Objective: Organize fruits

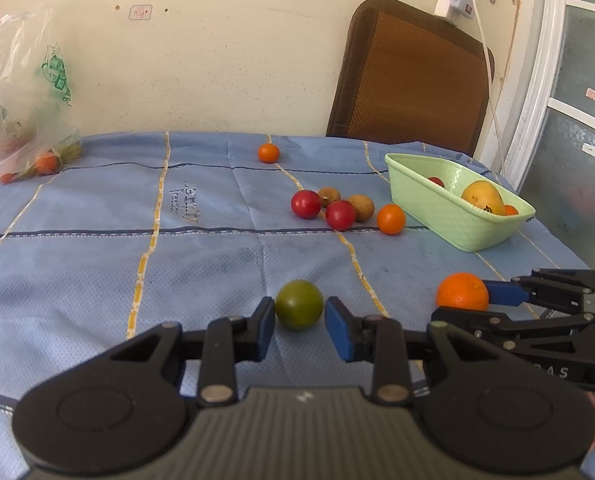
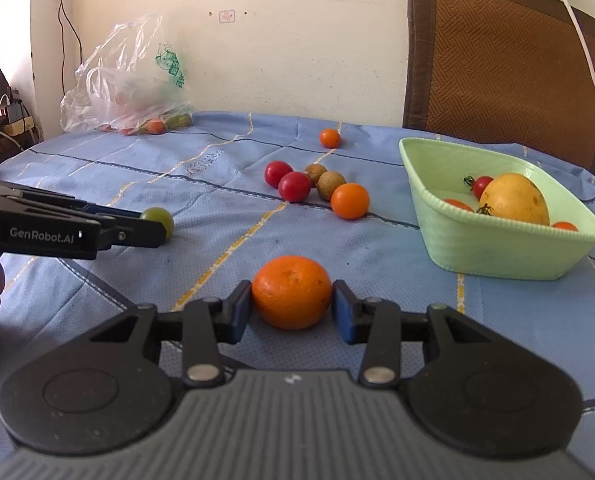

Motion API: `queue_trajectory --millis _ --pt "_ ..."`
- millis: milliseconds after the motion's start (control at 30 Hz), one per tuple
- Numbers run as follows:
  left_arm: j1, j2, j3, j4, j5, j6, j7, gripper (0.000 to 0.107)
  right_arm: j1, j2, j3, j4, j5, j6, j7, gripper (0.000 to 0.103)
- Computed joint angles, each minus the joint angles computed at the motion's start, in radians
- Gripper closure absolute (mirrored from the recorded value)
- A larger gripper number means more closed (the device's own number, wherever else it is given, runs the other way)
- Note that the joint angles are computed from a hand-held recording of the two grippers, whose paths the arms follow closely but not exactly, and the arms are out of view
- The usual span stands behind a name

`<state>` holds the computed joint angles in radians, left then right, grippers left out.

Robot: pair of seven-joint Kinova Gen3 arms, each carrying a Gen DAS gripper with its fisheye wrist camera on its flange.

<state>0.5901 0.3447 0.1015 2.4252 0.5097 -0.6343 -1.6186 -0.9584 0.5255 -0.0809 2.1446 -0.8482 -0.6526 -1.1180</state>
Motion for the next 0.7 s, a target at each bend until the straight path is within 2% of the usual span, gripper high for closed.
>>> queue_trajectory --millis 700 --pt "0.0 0.002 -0.004 -0.005 0.0 0.013 -0.01 0.079 0.006 -0.004 -0.005 0.005 0.01 -0.003 -0.014 0.057"
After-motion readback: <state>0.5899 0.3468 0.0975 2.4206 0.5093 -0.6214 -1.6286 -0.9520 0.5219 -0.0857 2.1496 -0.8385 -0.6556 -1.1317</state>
